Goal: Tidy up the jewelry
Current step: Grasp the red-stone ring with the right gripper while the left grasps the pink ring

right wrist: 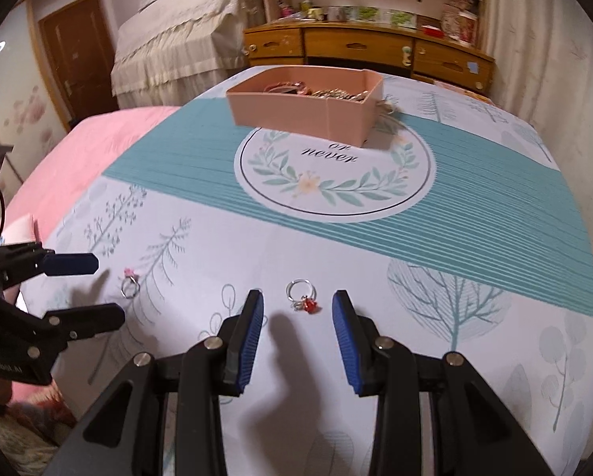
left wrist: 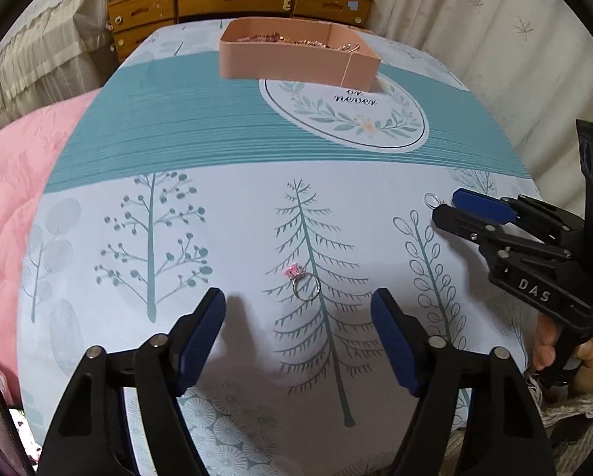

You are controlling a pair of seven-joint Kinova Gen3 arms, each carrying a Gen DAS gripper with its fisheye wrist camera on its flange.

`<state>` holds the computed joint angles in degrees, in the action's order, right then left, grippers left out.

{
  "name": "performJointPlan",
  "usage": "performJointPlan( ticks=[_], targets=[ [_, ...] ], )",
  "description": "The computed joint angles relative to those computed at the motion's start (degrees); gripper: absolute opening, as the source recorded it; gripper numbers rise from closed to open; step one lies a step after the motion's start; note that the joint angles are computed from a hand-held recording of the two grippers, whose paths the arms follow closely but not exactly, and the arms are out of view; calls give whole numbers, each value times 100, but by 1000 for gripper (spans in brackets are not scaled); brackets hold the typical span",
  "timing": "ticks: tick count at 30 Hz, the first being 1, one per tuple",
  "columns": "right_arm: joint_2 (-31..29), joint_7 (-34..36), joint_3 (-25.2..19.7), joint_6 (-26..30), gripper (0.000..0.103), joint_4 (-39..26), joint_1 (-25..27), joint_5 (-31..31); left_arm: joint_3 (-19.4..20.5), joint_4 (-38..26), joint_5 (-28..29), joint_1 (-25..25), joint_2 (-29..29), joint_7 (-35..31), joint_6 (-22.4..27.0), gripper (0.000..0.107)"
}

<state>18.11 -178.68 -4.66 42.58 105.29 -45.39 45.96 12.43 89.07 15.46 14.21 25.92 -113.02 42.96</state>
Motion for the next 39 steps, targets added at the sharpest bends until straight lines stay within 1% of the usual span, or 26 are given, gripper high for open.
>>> performJointPlan(
  ticks=[2, 4, 6, 8, 9, 10, 11, 12, 14, 16, 18, 19, 28, 31, 34, 39],
  targets=[
    [21, 65, 1, -10, 36, 15, -28, 113, -15, -38, 44, -13, 27, 75, 59, 68],
    [65, 293, -35, 57, 36, -35, -18, 111, -27, -56, 75, -35, 39, 130, 105, 64],
    [106, 411, 7, 149, 34, -63, -111, 171, -53, -86, 68, -11, 67, 221, 116, 61],
    [62, 412, -25, 28, 23, 0, -52, 205, -75, -110, 40, 21, 72, 318, 116, 57],
    [31, 385, -15, -42, 16, 49, -42, 223, -86, -124, 16, 46, 78, 369, 116, 56],
    [-1, 343, -7, -99, 12, 95, -35, 239, -99, -147, -17, 76, 90, 423, 118, 56],
    [-23, 306, -1, -150, 10, 135, -28, 259, -114, -170, -57, 113, 102, 482, 120, 54],
    [-61, 222, 11, -226, 8, 203, -26, 300, -127, -192, -103, 151, 109, 541, 131, 51],
    [-90, 91, 18, -289, 8, 271, -38, 378, -131, -237, -172, 201, 130, 623, 158, 47],
    [-117, -77, 16, -312, 8, 340, -73, 475, -149, -291, -257, 273, 157, 727, 191, 45],
    [-159, -227, 6, -404, 8, 422, -60, 550, -185, -361, -365, 365, 184, 869, 234, 39],
    [-188, -310, 1, -466, 8, 473, -48, 588, -176, -377, -385, 367, 189, 888, 256, 38],
    [-395, -1092, -44, -881, 8, 885, 39, 1045, -143, -531, -589, 533, 274, 1030, 325, 37],
    [-433, -1331, -79, -948, 8, 977, 67, 1201, -142, -565, -600, 542, 296, 1049, 326, 34],
    [-463, -1529, -116, -1019, 8, 1046, 111, 1329, -179, -571, -685, 605, 295, 1099, 305, 28],
    [-469, -1619, -167, -1063, 8, 1070, 184, 1394, -280, -582, -928, 748, 290, 1298, 264, 15]
  ],
)
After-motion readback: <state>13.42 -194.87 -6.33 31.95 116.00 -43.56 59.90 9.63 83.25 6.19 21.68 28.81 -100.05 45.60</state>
